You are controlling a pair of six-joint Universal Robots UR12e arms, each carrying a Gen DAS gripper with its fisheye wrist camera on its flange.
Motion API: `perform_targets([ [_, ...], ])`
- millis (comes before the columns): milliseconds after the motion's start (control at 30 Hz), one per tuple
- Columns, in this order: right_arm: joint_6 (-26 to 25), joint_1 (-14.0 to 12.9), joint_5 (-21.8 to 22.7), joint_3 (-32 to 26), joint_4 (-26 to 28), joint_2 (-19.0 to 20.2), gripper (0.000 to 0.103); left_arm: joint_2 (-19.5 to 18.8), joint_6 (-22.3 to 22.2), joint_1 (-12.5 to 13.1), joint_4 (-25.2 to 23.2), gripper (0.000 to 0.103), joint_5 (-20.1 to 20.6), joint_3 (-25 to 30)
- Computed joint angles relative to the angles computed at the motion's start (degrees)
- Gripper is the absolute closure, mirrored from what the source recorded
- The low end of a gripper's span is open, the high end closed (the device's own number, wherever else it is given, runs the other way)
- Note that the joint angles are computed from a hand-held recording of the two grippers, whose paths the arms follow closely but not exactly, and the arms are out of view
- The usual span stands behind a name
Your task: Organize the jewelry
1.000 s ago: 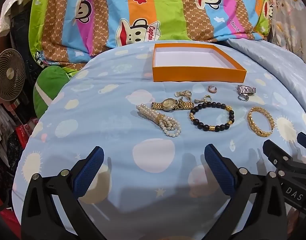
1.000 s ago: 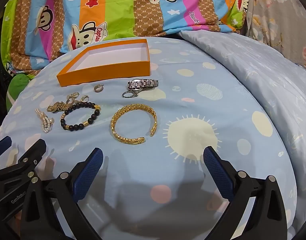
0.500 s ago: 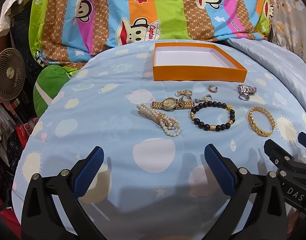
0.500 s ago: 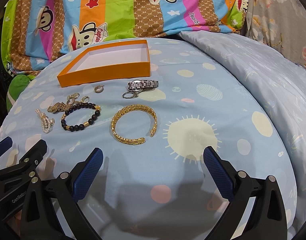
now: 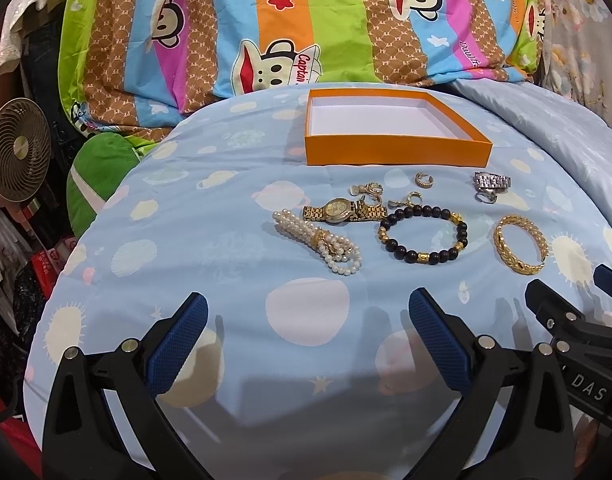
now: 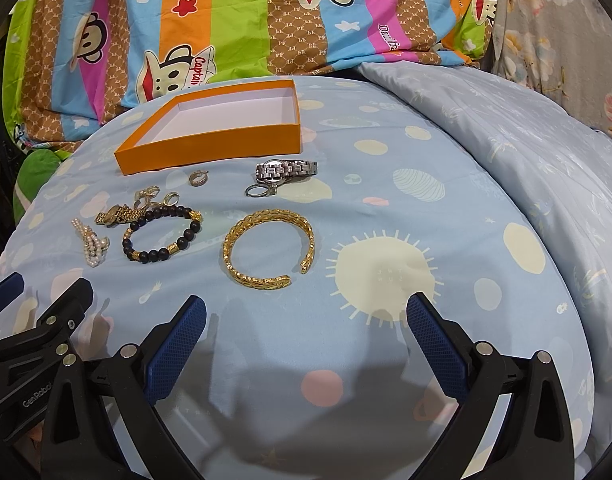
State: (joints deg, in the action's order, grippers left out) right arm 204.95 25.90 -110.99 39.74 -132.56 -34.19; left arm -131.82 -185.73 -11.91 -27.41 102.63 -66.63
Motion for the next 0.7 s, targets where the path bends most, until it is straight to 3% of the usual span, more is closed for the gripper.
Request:
perform_targets([
  [700,0.0,0.0,-0.1,0.2,-0.2,-0.1,0.005,0.0,-0.1,-0.1,-0.5,0.005,0.3,0.2],
])
